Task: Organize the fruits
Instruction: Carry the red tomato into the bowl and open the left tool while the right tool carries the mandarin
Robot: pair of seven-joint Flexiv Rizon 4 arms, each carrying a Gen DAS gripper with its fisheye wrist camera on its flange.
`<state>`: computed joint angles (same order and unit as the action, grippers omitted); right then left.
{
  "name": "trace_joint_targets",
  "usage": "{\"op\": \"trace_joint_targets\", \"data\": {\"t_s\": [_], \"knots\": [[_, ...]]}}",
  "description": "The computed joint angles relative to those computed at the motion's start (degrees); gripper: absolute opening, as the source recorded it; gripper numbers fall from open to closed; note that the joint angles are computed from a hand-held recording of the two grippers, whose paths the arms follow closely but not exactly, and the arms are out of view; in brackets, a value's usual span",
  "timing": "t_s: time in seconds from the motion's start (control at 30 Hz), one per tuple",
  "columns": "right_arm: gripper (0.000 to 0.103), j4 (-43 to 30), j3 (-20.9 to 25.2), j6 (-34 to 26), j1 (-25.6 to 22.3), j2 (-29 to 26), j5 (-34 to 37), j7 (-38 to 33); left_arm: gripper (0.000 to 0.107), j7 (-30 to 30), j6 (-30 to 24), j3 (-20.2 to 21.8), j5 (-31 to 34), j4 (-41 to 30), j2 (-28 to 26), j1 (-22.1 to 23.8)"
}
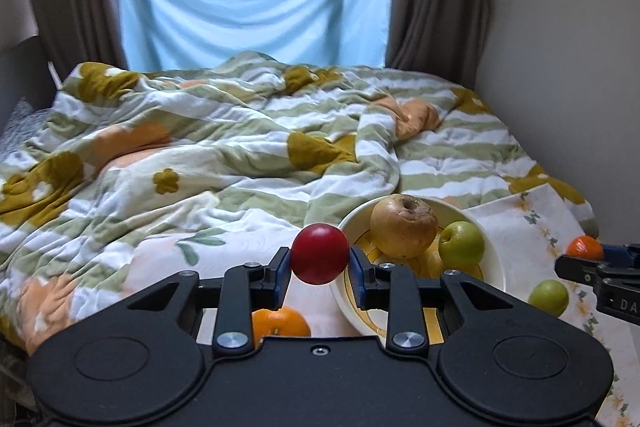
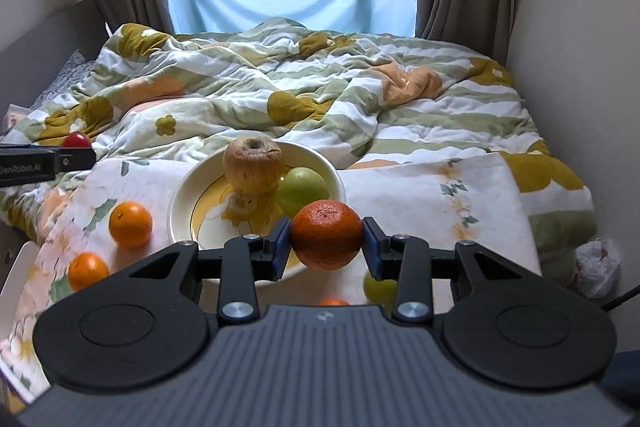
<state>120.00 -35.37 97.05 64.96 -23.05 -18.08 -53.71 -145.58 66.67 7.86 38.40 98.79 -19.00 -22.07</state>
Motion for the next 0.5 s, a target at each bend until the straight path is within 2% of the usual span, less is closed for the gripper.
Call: {"op": "trace_joint_targets", "data": {"t_s": [0.13,0.33,0.5], "knots": [[0.053,-4.97,3.99,-2.8,-3.86,-3.48,-0.44,2.72,0.034,8.54,3.58,-2.16,-5.71,-0.84,-3.56,4.0],[0.053,-10.27,8.57,-6.15,-8.57,-7.08,-3.26,7.46,0.034,21.15,7.02,-4.25,-14.99,-1.89,-8.32,7.2],[0.053,-12.9,10.74,-8.2,-10.95,-8.83,-5.85,11.11,0.034,33.54,7.8,-9.22,-23.78,-2.33,-11.73,11.02]]}}
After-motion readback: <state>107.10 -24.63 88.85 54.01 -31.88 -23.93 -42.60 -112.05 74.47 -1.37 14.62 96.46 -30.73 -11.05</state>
